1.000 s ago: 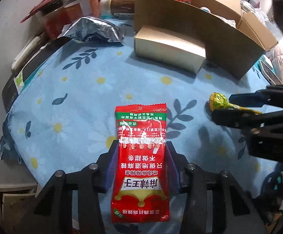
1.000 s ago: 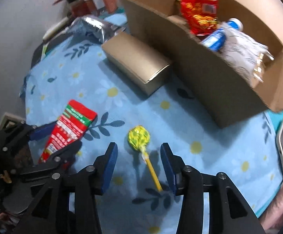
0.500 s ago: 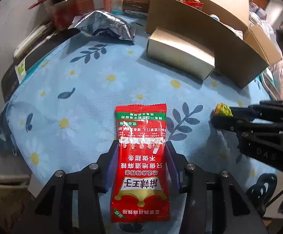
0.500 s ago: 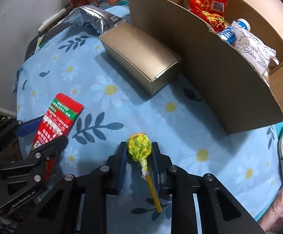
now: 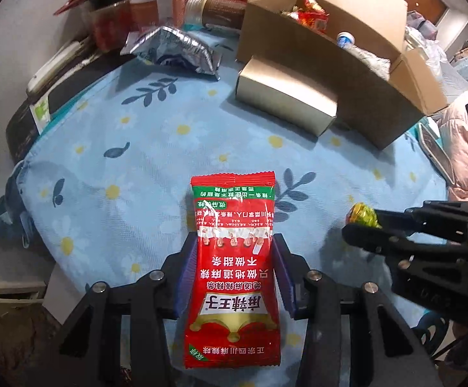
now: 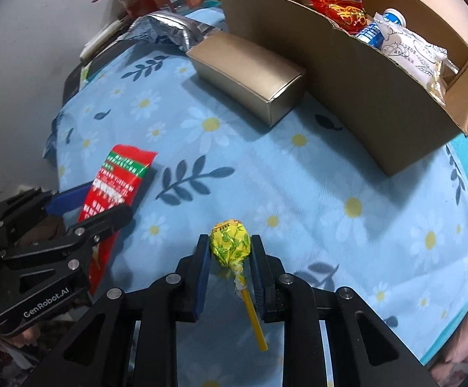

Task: Organize snacks
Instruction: 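Lift the red packet and lollipop with both tools and carry them toward the box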

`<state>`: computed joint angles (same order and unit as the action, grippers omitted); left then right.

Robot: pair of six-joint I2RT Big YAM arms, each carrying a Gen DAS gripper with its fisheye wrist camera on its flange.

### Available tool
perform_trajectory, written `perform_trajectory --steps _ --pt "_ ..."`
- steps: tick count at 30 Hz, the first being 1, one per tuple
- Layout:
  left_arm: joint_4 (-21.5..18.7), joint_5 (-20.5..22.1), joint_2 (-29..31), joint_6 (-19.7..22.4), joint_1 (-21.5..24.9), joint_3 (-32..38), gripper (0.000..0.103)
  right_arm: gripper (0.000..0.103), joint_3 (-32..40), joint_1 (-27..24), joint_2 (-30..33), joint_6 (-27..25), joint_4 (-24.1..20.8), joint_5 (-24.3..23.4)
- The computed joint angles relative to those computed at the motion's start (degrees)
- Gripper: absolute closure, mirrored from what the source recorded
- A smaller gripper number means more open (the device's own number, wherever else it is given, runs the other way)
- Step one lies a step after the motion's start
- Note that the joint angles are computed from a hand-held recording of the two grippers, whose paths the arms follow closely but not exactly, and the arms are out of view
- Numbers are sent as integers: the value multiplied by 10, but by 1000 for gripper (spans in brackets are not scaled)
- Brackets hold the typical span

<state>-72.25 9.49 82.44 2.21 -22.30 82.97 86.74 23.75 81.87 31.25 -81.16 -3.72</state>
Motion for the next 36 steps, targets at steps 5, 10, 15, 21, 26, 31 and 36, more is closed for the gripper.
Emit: perform_trajectory --steps 5,10,15,21,26,31,36 --pt "-12 -1 -16 -1 -7 13 59 79 8 8 -15 11 -8 -1" --pt "-23 -5 -23 -4 -12 33 59 79 26 15 -22 13 -19 1" --pt "-32 -6 -26 -12 -12 63 59 79 55 18 -26 -5 -35 12" --pt "-34 -10 -18 -9 -17 109 59 79 104 11 -23 -20 -54 34" --pt "-29 -11 -2 -3 -24 157 59 79 151 -1 -12 -31 -65 55" --pt "-24 -8 24 5 -32 210 59 79 201 -18 2 -49 -77 72" --pt "-25 -5 53 2 -41 259 59 79 237 -38 17 -65 -82 80"
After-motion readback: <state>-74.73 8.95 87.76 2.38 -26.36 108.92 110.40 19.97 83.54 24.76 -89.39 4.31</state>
